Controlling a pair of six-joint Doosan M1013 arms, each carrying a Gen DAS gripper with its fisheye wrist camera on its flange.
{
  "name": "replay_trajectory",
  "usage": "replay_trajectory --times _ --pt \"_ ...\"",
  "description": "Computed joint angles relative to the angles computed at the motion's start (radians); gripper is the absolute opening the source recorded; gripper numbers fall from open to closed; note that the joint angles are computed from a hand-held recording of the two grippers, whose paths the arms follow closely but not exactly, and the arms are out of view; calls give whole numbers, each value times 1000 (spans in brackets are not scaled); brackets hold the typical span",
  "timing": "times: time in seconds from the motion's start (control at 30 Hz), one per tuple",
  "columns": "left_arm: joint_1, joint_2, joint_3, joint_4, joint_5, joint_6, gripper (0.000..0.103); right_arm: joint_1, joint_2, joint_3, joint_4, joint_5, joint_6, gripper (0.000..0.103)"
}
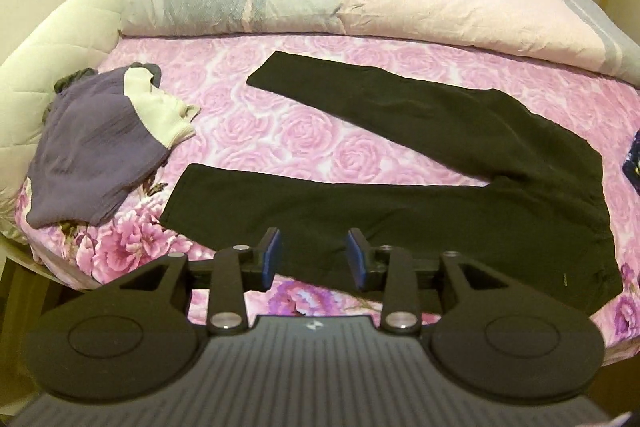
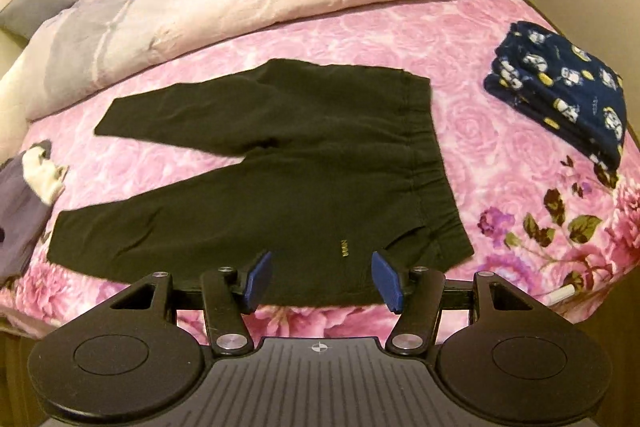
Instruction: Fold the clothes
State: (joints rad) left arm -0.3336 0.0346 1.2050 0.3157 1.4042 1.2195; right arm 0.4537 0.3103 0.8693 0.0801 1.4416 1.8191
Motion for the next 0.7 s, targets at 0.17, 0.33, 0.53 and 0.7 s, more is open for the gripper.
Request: replay_trajectory --times 0.17,0.33,0.53,0.7 --pt "-21 -11 1 14 15 -23 32 -5 -5 -5 18 14 -34 59" --pt "-43 -16 -7 42 46 -35 34 -14 3 -31 22 42 -62 59" --pt "-66 -17 -21 72 92 -41 36 -17 9 -51 34 92 -102 59" --pt "-78 -22 -19 63 115 -22 38 -19 -1 -35 45 115 -120 59"
